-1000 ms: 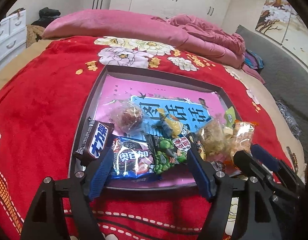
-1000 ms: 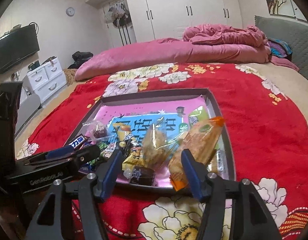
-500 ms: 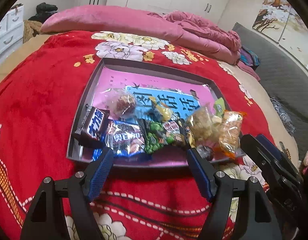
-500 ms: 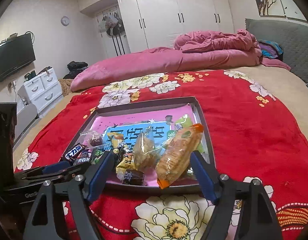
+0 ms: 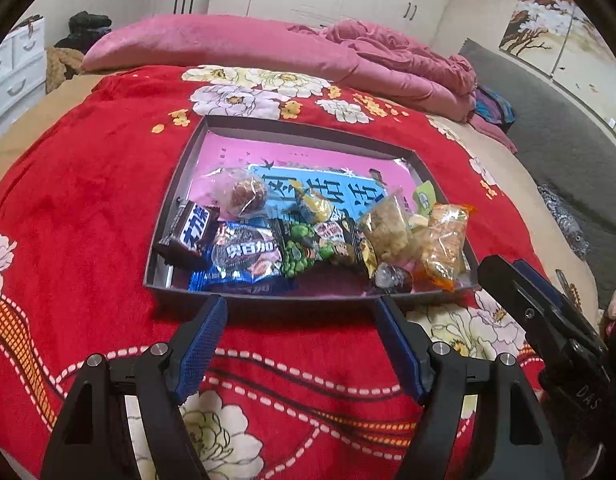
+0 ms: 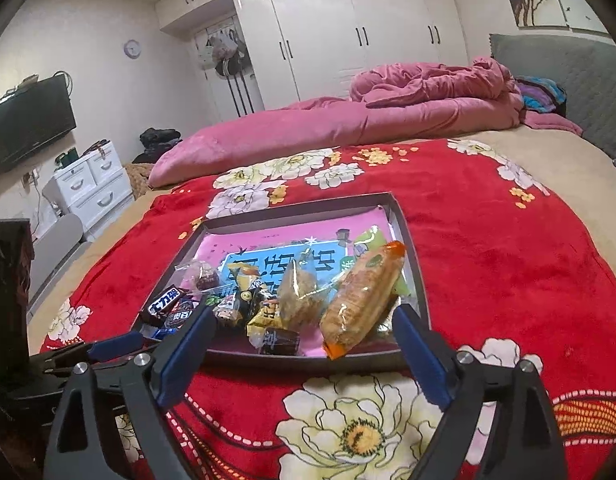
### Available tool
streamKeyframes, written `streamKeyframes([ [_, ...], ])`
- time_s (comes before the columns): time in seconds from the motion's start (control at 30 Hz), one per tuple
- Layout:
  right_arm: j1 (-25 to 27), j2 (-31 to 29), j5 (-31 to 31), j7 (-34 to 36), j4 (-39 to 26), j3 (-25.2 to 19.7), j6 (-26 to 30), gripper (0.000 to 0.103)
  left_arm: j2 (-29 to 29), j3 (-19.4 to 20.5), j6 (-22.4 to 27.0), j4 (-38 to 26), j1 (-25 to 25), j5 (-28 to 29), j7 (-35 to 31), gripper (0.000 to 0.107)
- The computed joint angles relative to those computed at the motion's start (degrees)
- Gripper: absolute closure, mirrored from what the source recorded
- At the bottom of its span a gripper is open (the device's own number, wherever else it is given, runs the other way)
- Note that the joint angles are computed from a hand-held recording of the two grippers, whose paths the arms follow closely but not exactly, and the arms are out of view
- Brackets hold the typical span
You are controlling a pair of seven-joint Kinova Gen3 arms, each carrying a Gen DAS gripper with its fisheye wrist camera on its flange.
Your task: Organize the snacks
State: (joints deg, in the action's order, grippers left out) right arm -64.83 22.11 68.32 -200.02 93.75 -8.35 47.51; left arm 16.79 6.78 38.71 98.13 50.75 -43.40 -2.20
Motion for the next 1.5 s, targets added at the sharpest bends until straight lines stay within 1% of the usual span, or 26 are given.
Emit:
streamKeyframes([
  [0.17,-1.0,0.0,-2.7,2.5,-1.3,-0.7,2.6,0.011,-0.8,1.5,0.8,0.6,-0.5,3.2,-1.9,0.031],
  [0.23,-1.7,-0.1,-2.8,2.6,-1.5,-0.7,3.4,0.009,-0.9,1.7,1.8,0.4,-0.1,3.6,-2.2,0.031],
  [0.27,-1.9,-0.2,-2.9,2.8,-1.5,-0.7,3.6,0.006,-1.2,1.7,2.6,0.3,0.2,3.6,-1.9,0.031],
  [0.33,-2.2,-0.3,-3.3,3.3,-1.6,-0.9,4.1,0.003,-1.5,2.0,3.3,0.5,0.5,3.6,-1.6,0.031],
  [0.53,-2.7,-1.1,-6.3,3.6,-1.6,-1.7,5.7,0.003,-2.2,3.0,5.2,0.9,0.9,4.3,-0.7,0.031],
  [0.63,-3.1,-1.4,-9.7,3.6,-2.2,-2.1,8.2,0.003,-2.9,3.5,6.0,1.4,1.3,3.6,0.8,0.031],
  [0.77,-3.1,-2.3,-11.5,3.3,-1.4,-2.7,8.4,0.003,-3.6,4.6,6.6,2.0,1.0,3.8,1.1,0.031],
  [0.9,-3.3,-2.8,-13.0,4.5,-1.5,-3.4,9.2,0.001,-4.1,5.4,7.3,2.2,1.1,3.6,1.4,0.031],
  [1.17,-5.1,-2.4,-13.0,7.4,-3.1,-4.1,12.3,0.001,-5.0,6.4,8.0,2.9,1.2,3.4,2.2,0.031],
  [1.5,-5.7,-2.0,-13.4,9.1,-4.0,-3.6,12.9,0.001,-5.3,7.0,8.2,3.2,0.8,3.3,2.4,0.031],
])
